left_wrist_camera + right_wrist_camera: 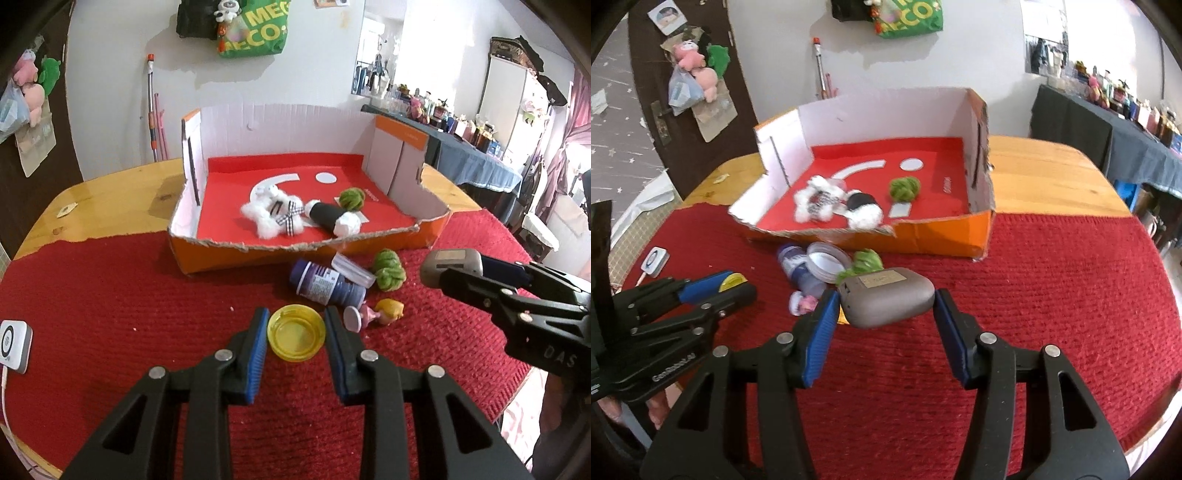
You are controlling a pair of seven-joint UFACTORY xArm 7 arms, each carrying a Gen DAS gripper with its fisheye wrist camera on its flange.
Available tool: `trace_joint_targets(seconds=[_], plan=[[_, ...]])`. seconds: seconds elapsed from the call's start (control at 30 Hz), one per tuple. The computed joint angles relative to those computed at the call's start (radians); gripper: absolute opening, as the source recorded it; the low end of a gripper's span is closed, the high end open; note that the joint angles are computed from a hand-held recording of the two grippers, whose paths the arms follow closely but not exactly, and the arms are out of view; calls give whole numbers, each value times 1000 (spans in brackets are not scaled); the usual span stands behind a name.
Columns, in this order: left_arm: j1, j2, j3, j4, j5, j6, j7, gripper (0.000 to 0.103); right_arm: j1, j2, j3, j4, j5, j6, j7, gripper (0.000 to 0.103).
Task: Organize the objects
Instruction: 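Lift and carry the yellow cap and grey case into the cardboard box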
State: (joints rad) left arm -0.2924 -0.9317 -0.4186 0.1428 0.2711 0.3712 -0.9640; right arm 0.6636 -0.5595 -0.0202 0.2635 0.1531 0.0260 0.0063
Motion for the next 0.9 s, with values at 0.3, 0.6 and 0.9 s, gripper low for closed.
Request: trace_joint_targets(seconds=[0.3, 0.6, 0.9], plan=[[8, 5, 5, 9, 4, -8, 12, 32, 18, -18, 13, 6, -6, 4, 8, 51], [9, 11, 5, 8, 1, -13, 16, 32, 28, -11, 5, 12, -4, 5, 1, 51], [50, 59, 32, 69, 17, -40, 82, 32, 56, -36, -21, 42, 7, 22, -38, 51]])
